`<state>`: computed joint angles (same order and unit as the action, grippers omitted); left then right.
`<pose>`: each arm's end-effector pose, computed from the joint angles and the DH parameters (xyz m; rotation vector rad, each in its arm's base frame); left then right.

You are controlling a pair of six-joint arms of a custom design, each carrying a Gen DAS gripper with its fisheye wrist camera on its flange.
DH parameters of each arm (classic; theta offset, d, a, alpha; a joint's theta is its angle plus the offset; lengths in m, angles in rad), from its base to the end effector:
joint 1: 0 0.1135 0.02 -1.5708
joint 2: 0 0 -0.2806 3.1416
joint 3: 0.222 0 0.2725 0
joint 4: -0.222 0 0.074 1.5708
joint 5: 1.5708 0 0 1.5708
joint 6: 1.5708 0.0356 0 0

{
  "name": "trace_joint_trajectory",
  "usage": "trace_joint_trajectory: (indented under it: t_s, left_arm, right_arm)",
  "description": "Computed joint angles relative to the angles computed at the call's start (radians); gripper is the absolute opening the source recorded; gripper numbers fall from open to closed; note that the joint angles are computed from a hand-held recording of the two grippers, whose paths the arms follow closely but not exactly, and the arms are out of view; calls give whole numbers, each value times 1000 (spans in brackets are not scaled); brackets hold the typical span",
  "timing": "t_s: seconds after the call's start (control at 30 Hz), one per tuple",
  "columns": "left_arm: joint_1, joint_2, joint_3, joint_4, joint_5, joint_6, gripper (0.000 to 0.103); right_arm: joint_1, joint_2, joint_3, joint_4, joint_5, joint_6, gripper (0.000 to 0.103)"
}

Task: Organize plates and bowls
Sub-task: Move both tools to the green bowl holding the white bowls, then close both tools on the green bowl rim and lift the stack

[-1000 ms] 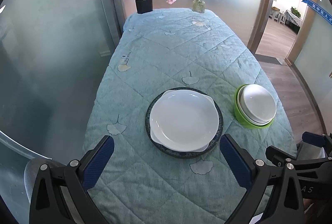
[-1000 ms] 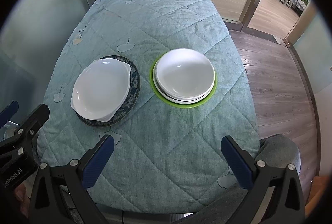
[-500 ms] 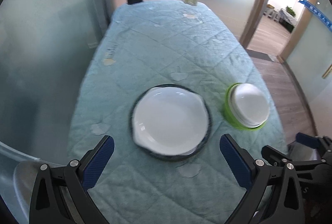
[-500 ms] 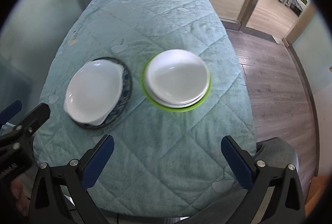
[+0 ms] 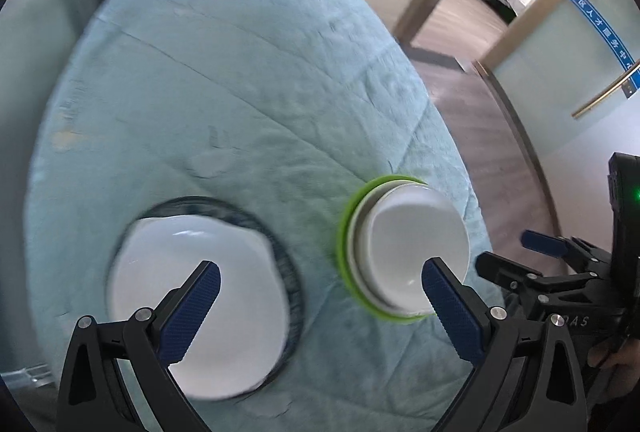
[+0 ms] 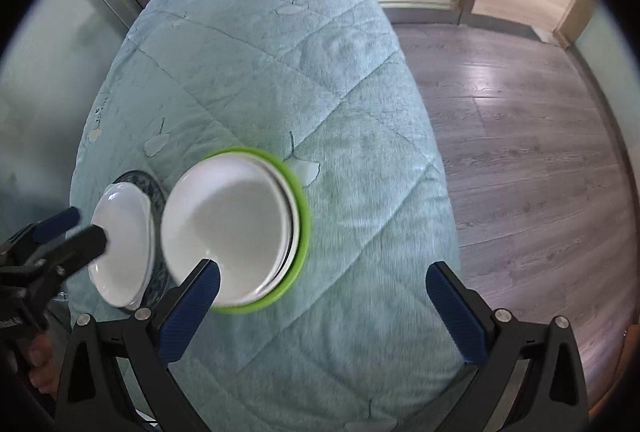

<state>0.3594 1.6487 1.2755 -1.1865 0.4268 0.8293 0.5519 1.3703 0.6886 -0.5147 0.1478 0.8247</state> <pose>0.2976 0.0961 0.2458 0.6670 2.7716 -0.5030 0.2142 0.1257 0.1659 0.4129 2.7238 0.1739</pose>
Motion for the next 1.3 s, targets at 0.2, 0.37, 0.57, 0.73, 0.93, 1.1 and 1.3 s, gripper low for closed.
trace_joint_trajectory:
  t_s: [0.2, 0.37, 0.57, 0.73, 0.93, 1.1, 1.3]
  left_arm:
    - [-127, 162, 36, 14, -49, -77, 78]
    - [-179, 252, 54, 12, -97, -105, 54]
    - [-201, 305, 86, -36, -78, -105, 27]
    - [-219, 287, 69, -19, -75, -112, 22]
    - [-211, 240, 39, -10, -77, -105, 20]
    - [-152, 173, 56, -75, -48, -51, 20]
    - [-44, 94, 194, -251, -27, 32, 20]
  right_arm:
    - [-122, 171, 30, 97, -168, -107, 97]
    - [-140, 250, 48, 127, -214, -100, 70]
    - [-127, 271, 44, 173, -245, -69, 45]
    - [-90, 275, 75, 154, -228, -35, 26]
    - [-94, 270, 74, 158, -251, 19, 24]
    - [-49, 187, 80, 106, -210, 59, 23]
    - [65, 82, 173, -27, -126, 122, 23]
